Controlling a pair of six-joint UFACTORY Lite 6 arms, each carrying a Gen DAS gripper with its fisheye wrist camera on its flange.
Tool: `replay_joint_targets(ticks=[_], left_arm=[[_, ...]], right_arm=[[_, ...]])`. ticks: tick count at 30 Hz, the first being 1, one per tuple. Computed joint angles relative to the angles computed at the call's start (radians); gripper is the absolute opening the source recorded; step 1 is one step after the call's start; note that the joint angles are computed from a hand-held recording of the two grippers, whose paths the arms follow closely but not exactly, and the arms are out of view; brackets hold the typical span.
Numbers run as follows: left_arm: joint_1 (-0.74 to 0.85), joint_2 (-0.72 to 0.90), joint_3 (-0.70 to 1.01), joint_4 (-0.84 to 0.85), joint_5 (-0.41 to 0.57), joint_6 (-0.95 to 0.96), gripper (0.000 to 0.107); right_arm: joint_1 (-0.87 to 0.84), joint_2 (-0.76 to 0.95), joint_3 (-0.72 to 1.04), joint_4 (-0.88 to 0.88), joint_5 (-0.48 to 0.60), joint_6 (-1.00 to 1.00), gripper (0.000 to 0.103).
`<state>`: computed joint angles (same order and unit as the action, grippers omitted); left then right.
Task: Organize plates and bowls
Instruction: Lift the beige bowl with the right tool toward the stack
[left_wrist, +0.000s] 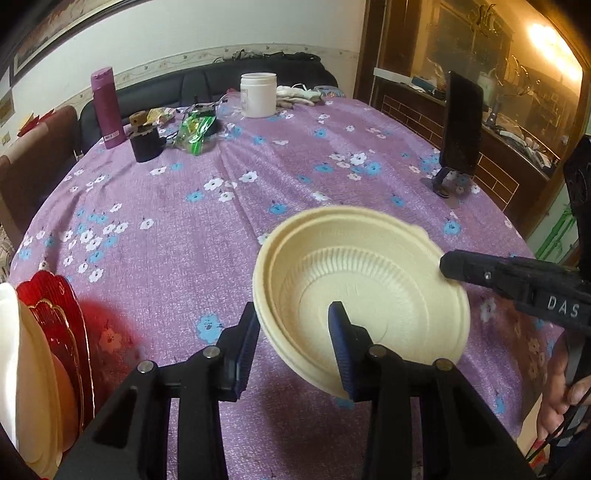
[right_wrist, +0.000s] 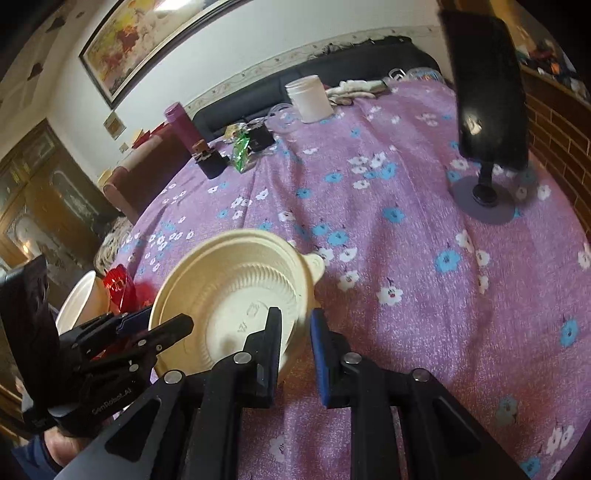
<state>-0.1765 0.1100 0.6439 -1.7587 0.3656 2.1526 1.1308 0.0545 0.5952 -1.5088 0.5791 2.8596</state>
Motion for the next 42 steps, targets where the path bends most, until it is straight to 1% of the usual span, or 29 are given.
replay_joint_targets(ticks=[3, 5, 6, 11, 13, 17, 26, 33, 37, 42], left_arm=[[0.002, 0.01, 0.001, -0.03, -0.01, 0.034, 0.037], [-0.001, 0.019, 0.004, -0.046, -0.015, 0.049, 0.037], [-0.004, 0.025, 0.007, -0.058, -0.018, 0.06, 0.037], [-0.021, 0.032, -0.01, -0.194, -0.029, 0.197, 0.037], [-0.028, 0.017, -0.025, -0.249, -0.034, 0.256, 0.037], [-0.021, -0.011, -0.041, -0.29, -0.03, 0.297, 0.037], [0.006, -0.086, -0.065, -0.308, -0.02, 0.323, 0.037], [0.063, -0.149, -0.064, -0.271, -0.003, 0.301, 0.037], [0.11, -0.171, -0.046, -0.209, 0.01, 0.249, 0.037], [0.16, -0.208, -0.042, -0.188, 0.025, 0.236, 0.037]], right_arm=[[-0.024, 0.026, 0.017, -0.022, -0.03, -0.007, 0.019], [-0.026, 0.046, 0.041, 0.044, -0.025, -0.086, 0.019], [-0.026, 0.047, 0.041, 0.051, -0.022, -0.095, 0.019], [-0.055, 0.061, 0.019, -0.047, -0.072, 0.006, 0.019], [-0.052, 0.069, 0.015, -0.091, -0.072, 0.063, 0.019], [-0.029, 0.062, 0.032, -0.043, -0.033, 0.019, 0.018], [0.008, 0.04, 0.085, 0.063, 0.018, -0.109, 0.018], [0.018, 0.029, 0.119, 0.048, 0.016, -0.116, 0.018], [0.025, 0.039, 0.171, 0.06, 0.028, -0.164, 0.018], [0.024, 0.062, 0.26, 0.101, 0.047, -0.266, 0.018]])
